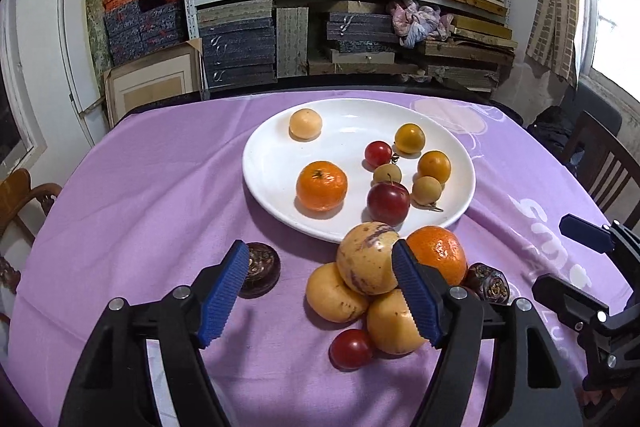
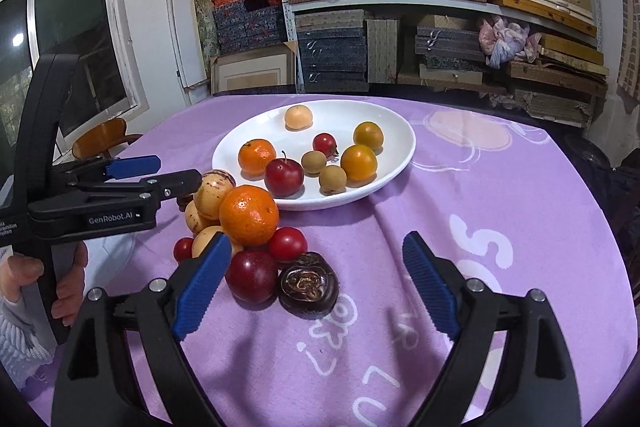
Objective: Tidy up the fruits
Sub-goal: 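Lower the left tool onto the large speckled pale fruit and close it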
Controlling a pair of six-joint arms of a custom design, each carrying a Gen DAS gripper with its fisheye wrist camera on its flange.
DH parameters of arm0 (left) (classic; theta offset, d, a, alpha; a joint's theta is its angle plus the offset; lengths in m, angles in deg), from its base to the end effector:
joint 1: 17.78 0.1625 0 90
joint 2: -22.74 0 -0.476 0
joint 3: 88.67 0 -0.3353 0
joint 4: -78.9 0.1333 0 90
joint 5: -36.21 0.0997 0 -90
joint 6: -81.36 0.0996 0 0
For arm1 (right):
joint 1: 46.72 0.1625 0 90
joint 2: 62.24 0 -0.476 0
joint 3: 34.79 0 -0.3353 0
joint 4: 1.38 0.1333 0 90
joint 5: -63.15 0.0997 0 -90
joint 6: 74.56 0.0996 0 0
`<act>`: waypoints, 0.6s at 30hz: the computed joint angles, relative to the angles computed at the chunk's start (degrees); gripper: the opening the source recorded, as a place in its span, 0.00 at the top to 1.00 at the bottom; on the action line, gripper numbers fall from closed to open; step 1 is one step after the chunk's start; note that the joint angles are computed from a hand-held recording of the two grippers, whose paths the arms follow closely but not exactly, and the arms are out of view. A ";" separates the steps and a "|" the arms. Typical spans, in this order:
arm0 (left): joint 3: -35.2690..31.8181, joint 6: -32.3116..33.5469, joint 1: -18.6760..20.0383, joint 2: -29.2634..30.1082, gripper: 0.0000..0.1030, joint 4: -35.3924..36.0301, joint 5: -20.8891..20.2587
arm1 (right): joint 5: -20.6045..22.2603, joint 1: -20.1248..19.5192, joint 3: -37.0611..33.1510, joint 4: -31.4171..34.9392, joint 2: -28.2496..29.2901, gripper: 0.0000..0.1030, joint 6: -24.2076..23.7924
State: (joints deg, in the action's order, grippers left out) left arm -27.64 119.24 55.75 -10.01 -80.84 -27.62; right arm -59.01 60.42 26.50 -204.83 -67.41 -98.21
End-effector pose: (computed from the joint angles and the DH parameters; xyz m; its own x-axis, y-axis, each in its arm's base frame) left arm -0.0652 -0.8457 0.2602 -0.6142 0.4211 -0.6674 0.7470 0.5829 -0.3196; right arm 0.3083 -0.7272 -0.0346 -0.7982 -0.0432 0.6009 -0.5232 0.5442 -0.6558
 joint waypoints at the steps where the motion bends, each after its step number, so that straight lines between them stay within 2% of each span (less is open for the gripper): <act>1: 0.17 0.48 -0.16 0.27 0.28 -0.39 0.27 | 0.28 -0.20 0.40 0.24 -0.38 0.17 0.61; 6: -0.66 1.41 -0.48 1.91 0.28 -0.48 1.79 | 1.15 -0.77 1.95 1.06 -1.73 0.16 3.07; 8: -1.15 1.34 -0.33 2.34 0.24 -0.80 1.91 | 1.45 -0.87 2.36 0.96 -1.99 0.16 3.63; 18: -4.01 -2.38 1.09 2.25 0.22 5.33 -1.88 | 1.32 -0.89 1.98 2.25 -2.12 0.16 3.87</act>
State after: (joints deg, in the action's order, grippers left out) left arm -31.65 116.86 56.84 -7.77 -75.52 -29.50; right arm -57.69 59.53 28.48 -202.59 -69.53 -94.34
